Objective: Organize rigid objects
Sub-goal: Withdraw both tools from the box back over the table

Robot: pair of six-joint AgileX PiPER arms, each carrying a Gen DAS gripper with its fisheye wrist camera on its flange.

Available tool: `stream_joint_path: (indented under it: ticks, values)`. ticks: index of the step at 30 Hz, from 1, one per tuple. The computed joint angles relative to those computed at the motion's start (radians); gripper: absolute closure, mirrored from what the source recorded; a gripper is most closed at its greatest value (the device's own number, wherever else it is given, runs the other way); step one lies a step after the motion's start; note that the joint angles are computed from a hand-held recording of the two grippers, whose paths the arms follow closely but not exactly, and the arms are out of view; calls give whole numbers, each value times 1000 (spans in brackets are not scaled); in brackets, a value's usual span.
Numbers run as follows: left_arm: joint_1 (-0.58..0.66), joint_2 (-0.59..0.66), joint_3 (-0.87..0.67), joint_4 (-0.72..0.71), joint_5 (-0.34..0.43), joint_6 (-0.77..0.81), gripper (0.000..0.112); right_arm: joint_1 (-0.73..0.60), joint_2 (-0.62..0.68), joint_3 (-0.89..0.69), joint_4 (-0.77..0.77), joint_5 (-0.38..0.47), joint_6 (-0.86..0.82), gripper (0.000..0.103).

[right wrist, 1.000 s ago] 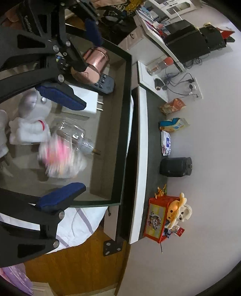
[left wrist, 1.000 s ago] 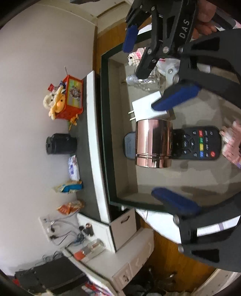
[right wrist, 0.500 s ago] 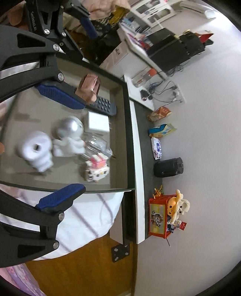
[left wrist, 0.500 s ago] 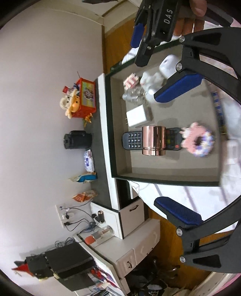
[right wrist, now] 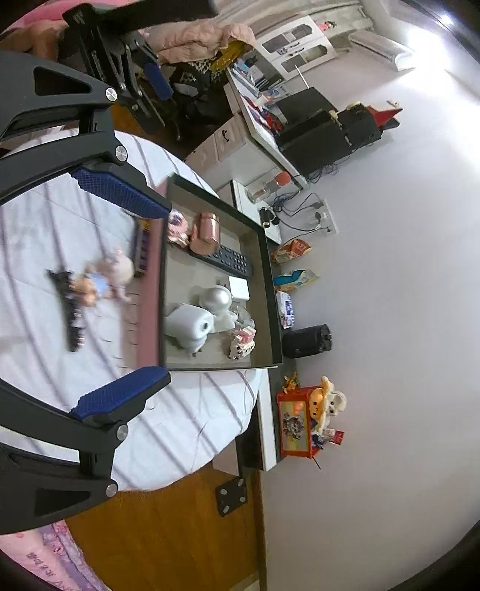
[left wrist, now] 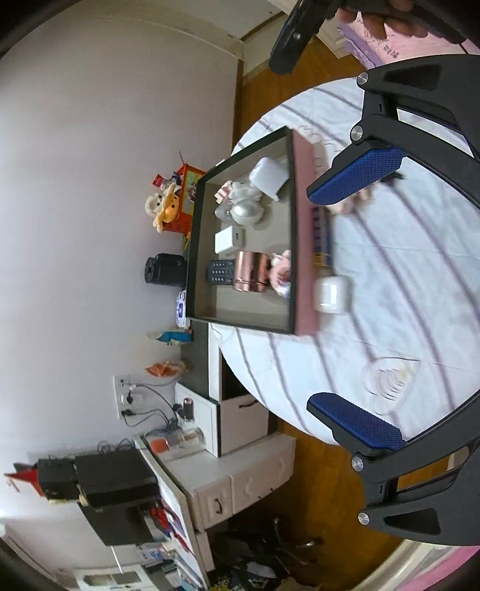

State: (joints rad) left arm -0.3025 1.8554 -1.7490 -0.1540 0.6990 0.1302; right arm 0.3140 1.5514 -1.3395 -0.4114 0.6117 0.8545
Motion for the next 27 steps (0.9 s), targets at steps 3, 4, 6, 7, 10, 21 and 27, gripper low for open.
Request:
stream_joint_path:
  ticks: [3,4,6,7,10,21,27]
  values:
    - [10,-89,145,-39,-57,28,10,78,-65,62,-110,39,111,19]
    - [11,-117,192,-43,-74,35,10,100,-79,77,-140,53,140,19]
    - [15,-156,263,-43,-95,39,10,149,-108,116,-197,83,206,19]
    - [18,-173,295,-52,-104,45,10,164,-119,131,-210,91,224,19]
    - [35,-214,380,-90,-123,82,10,210,-146,181,-237,117,268,19]
    - [57,-290,515,-141,-156,129,10,286,-181,291,-242,165,327,19]
    - [55,-292,512,-130,-160,128,10,302,-166,270,-244,185,318,19]
